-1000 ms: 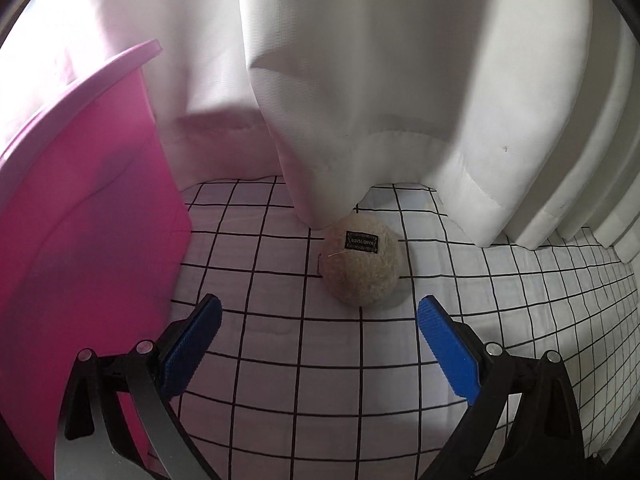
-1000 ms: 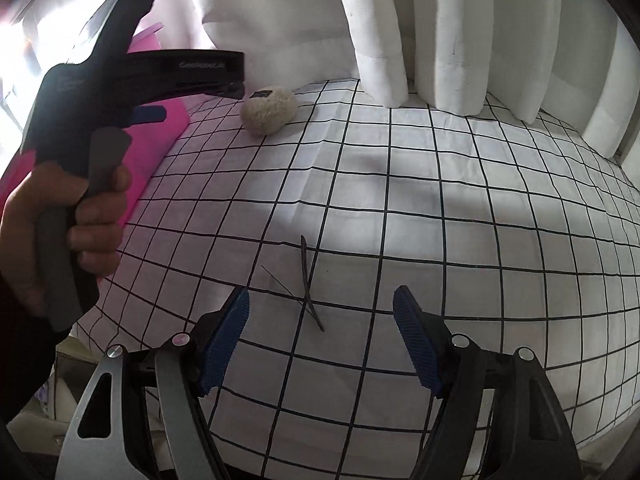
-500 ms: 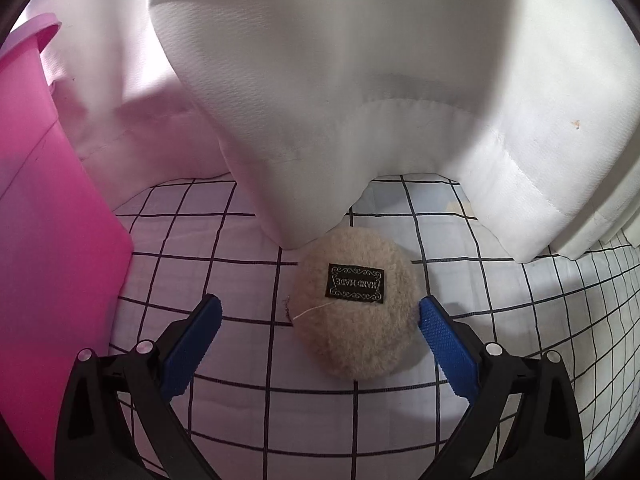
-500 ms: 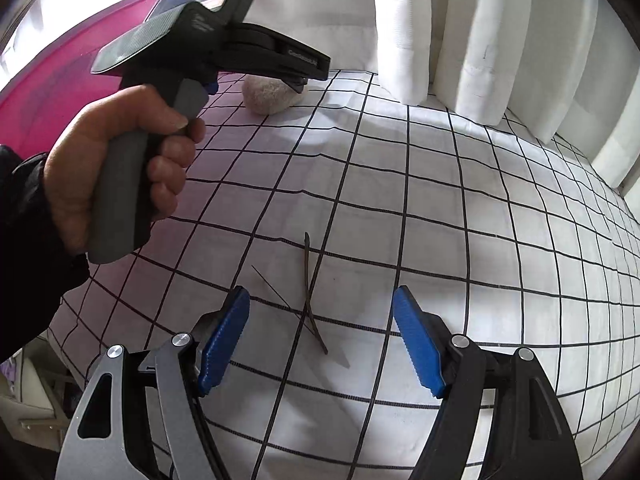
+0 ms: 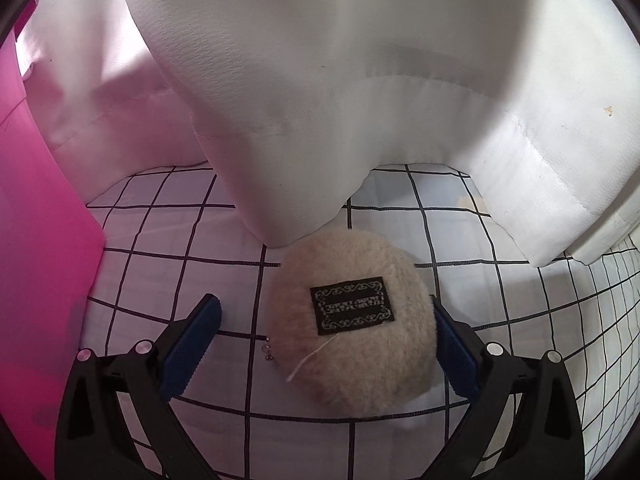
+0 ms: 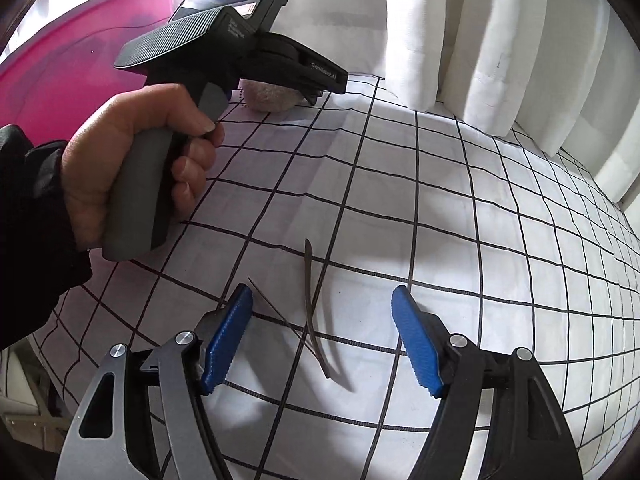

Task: Organize jewelry
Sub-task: 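Grasp the beige fuzzy ball with the left tool while the right tool grasps the hairpin, then carry the ball and hairpin into the pink tub and open both tools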

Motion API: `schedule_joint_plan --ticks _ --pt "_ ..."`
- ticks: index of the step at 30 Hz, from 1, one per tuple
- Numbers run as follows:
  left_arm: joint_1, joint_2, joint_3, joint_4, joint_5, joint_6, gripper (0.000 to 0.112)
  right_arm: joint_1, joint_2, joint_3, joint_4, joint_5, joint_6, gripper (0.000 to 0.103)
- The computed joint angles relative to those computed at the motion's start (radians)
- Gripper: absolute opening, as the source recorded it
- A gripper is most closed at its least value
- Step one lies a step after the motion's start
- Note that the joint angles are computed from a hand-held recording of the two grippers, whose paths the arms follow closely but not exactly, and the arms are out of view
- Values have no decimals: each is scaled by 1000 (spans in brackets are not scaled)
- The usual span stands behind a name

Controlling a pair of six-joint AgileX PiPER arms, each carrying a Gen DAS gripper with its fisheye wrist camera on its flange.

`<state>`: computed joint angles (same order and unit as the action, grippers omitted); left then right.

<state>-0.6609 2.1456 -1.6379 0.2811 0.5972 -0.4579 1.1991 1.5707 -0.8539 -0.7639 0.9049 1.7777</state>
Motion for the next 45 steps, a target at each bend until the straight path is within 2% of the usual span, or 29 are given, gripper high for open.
schedule_joint_plan --ticks 3,4,6,7,8,11,17,27,39,45 --pt "-4 -15 24 7 -17 -2 88 -2 1 -1 -18 -18 -24 52" --pt "-6 -23 36 9 -24 -2 82 -2 5 -5 -22 -22 -32 45" --pt "-7 -43 62 5 -38 7 69 -3 8 -9 -26 -27 -39 39" --pt "-8 -55 76 6 -42 9 60 -6 8 -11 -28 -31 -42 32" --pt "-8 -67 91 3 -44 12 57 -8 9 -12 -27 -26 -46 22" --pt "-7 -96 132 15 -55 -9 51 -22 -8 3 -27 -45 -35 17" --pt "-3 -178 230 8 -75 -11 50 -35 -55 38 -23 -75 -13 16" --pt "0 -395 396 -16 -78 -4 50 4 -186 70 -27 3 -12 16" --pt "-89 -640 383 61 88 -136 50 118 -336 -21 -37 240 -130 16" --pt "-125 -770 365 96 190 -179 50 139 -370 -112 -74 306 -241 16"
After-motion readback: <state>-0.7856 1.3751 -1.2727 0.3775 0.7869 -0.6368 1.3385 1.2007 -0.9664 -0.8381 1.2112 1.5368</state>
